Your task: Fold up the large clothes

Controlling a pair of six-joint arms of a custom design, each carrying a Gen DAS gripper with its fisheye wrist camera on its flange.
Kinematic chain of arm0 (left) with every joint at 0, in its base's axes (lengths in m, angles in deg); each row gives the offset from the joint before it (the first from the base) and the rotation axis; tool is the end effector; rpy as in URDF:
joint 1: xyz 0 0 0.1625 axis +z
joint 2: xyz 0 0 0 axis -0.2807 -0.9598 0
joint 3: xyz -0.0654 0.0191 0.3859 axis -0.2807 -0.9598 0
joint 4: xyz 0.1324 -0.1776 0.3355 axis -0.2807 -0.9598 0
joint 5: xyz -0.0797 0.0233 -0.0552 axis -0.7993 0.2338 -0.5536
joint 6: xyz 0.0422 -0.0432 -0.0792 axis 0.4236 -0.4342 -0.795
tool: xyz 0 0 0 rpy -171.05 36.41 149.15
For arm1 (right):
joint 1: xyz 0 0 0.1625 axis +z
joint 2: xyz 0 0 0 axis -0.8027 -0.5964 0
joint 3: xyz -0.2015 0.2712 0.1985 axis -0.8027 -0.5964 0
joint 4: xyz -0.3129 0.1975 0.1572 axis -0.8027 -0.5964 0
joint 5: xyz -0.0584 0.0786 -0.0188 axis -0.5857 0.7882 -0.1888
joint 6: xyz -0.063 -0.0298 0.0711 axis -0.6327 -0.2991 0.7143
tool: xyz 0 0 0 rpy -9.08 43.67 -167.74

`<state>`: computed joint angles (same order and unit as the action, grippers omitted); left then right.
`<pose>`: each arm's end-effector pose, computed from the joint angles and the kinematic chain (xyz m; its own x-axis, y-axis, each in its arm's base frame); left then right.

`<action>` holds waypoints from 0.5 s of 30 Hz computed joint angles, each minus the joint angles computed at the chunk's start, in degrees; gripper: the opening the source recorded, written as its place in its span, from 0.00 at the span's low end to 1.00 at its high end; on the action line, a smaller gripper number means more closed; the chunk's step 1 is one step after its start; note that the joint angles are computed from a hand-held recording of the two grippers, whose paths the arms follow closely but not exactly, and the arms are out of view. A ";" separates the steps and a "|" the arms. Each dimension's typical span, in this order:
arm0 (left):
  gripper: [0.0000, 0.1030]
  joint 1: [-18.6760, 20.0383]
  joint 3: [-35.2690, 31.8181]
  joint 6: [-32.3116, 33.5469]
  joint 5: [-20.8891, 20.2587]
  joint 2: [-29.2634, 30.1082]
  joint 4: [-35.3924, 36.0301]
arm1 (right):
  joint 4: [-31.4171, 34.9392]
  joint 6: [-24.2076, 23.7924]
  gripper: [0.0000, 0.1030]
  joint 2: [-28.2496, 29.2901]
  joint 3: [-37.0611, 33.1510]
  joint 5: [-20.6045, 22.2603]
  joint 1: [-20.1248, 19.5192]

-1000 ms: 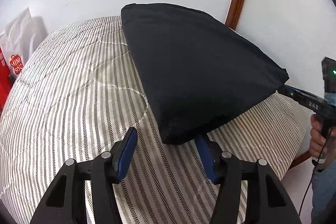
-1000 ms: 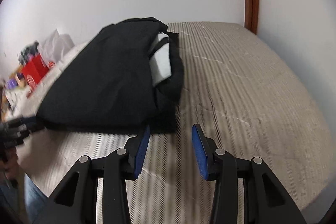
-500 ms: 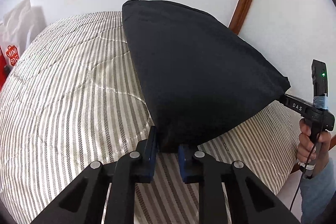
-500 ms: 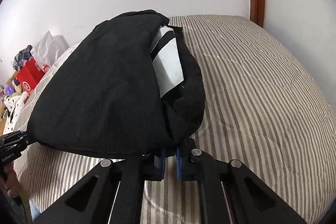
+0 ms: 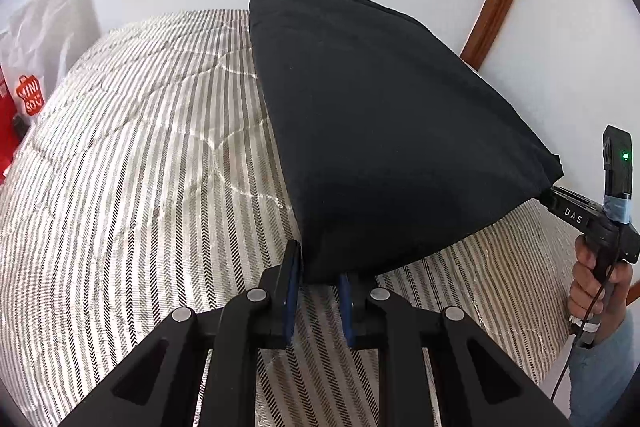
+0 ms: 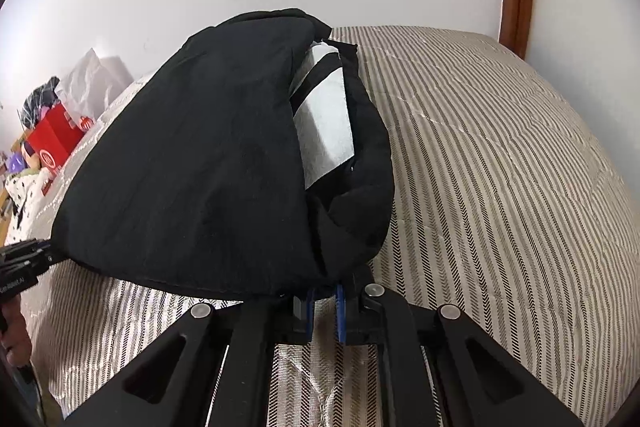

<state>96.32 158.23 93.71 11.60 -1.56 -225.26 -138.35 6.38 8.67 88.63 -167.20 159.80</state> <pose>0.0947 -0.5087 0.2978 -0.8361 0.1048 -0.5385 0.3865 0.8093 -0.4424 0.2504 -0.5572 -0.0785 -0.7729 -0.2639 0.5770 -0.5190 0.7861 -0.3356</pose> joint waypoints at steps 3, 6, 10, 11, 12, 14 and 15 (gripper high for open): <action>0.16 -0.14 -0.38 -0.70 0.40 -0.62 1.81 | 0.23 0.24 0.16 -1.13 1.23 -1.70 0.47; 0.21 0.02 -0.15 -1.13 -0.10 -1.58 2.86 | -1.78 -0.54 0.21 -3.61 4.74 -2.66 0.63; 0.30 0.27 1.41 -0.71 -1.26 -4.54 2.50 | -8.53 -2.48 0.27 -6.57 9.97 -3.86 1.41; 0.30 0.19 1.71 -0.63 -1.52 -5.03 2.42 | -9.52 -2.79 0.27 -7.36 11.05 -3.26 1.64; 0.30 0.14 1.98 -0.32 -2.00 -5.65 2.20 | -10.08 -3.38 0.27 -7.82 11.61 -2.69 2.00; 0.30 -0.27 2.31 -0.04 -2.47 -6.56 2.10 | -10.49 -4.99 0.27 -7.90 11.51 -1.94 2.70; 0.30 -0.64 2.20 -0.08 -2.68 -6.85 2.00 | -10.68 -6.01 0.27 -7.52 10.93 -1.59 3.19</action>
